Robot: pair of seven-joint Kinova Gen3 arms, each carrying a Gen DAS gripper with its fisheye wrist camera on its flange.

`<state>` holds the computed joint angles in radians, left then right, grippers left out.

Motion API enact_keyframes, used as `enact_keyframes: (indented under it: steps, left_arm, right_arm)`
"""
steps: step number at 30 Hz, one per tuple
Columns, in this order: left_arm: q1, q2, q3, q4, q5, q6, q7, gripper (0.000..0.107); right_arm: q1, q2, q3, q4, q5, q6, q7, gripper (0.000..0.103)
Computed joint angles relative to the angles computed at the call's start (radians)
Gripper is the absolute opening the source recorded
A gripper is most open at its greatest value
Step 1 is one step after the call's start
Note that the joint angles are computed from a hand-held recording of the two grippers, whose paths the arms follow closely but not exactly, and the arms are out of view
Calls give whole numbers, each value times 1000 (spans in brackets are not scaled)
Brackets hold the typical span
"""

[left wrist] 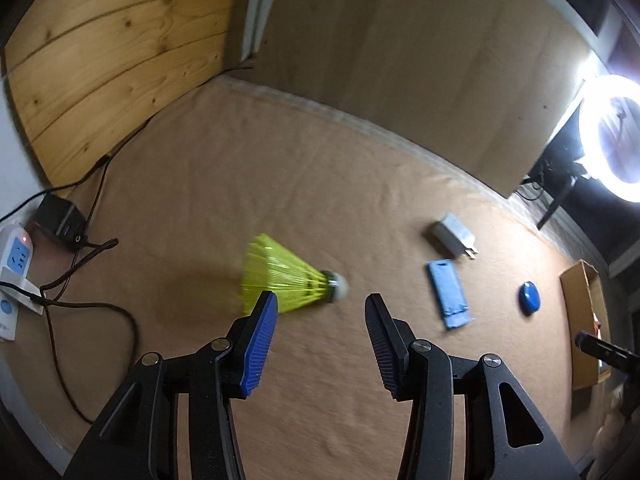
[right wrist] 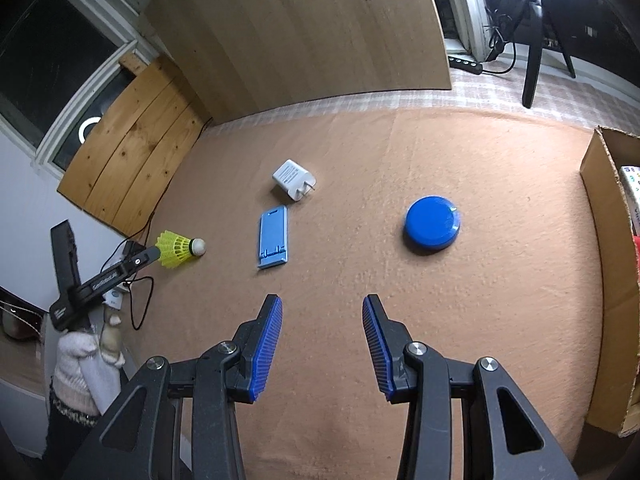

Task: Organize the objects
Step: 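Move the left tool to the yellow shuttlecock and close on it, then lift the shuttlecock with the left tool while the right tool closes on it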

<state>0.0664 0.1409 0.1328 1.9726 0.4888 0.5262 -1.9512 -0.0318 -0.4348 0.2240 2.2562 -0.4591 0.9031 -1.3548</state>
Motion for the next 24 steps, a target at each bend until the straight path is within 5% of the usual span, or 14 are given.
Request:
enact_keyframes:
  steps: [4,16,24]
  left_arm:
    - [-47,47,12,-23,61,30,-84,49]
    - [-21,97,9,-57,-28,-11,-28,52]
    - [-83,163,63,-94,61,67,-111,50]
  right_arm:
    - [2,2,-20,1,7,0,-19,38]
    - [2,5,-21,8,29,9,-45,38]
    - [-1,10,-20,5,26,15,-35,38]
